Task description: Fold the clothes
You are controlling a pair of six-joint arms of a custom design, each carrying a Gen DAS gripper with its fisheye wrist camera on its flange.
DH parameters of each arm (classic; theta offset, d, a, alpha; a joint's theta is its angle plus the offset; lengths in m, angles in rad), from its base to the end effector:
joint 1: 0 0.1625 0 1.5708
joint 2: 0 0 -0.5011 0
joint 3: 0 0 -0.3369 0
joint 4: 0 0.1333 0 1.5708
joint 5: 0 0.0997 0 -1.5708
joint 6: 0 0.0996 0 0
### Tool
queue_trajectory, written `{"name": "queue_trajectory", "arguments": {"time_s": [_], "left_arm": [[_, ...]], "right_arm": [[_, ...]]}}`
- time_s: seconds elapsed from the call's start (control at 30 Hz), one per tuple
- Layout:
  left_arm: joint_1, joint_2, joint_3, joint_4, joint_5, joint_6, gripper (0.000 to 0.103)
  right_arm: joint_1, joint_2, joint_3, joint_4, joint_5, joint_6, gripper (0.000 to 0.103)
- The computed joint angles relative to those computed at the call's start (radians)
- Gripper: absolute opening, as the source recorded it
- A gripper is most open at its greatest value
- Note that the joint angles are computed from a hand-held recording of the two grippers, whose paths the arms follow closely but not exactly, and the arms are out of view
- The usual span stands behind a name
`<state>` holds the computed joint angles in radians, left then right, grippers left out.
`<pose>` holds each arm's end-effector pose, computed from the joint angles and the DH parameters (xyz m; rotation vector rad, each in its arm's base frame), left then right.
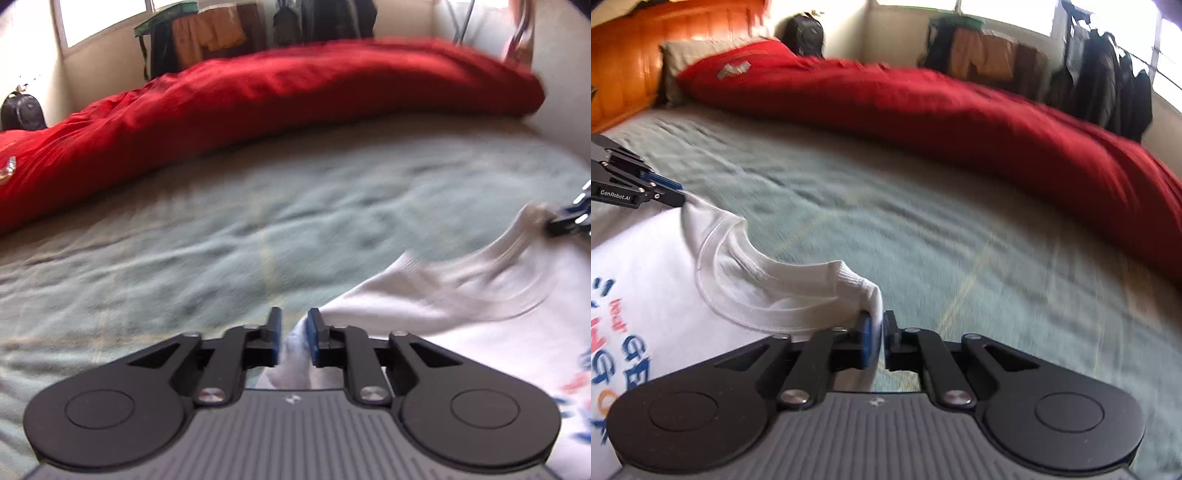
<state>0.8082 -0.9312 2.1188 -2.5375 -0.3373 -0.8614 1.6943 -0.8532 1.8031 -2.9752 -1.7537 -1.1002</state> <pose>-0.1915 -0.5295 0.1981 0.0582 2.0004 -0.8742 0.1954 -0.6389 0.2218 1.5240 -2.2729 0.4410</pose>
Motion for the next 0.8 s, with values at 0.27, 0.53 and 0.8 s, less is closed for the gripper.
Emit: {"name": "queue_trajectory", "arguments": {"time_s": [0.27,0.53,0.8], "left_arm": [[-0.08,-0.1,0.039,0.231,-0.031,-0.249,0.035],[-0.248,-0.181,0.098,0.41,-0.167,-0.568,0.042],[-0.446,-0.177,0.156,0.541,-0.269,-0.903,0.048]], "right_arm": [[-0.008,-0.073,0.046,-0.005,-0.006,0.071,0.035],[-0.02,-0.253,0.186,0.075,0.028,0.158,0.047],[-0.043,-0.434,0.402,0.07,0.027,0.196,0.053]]}}
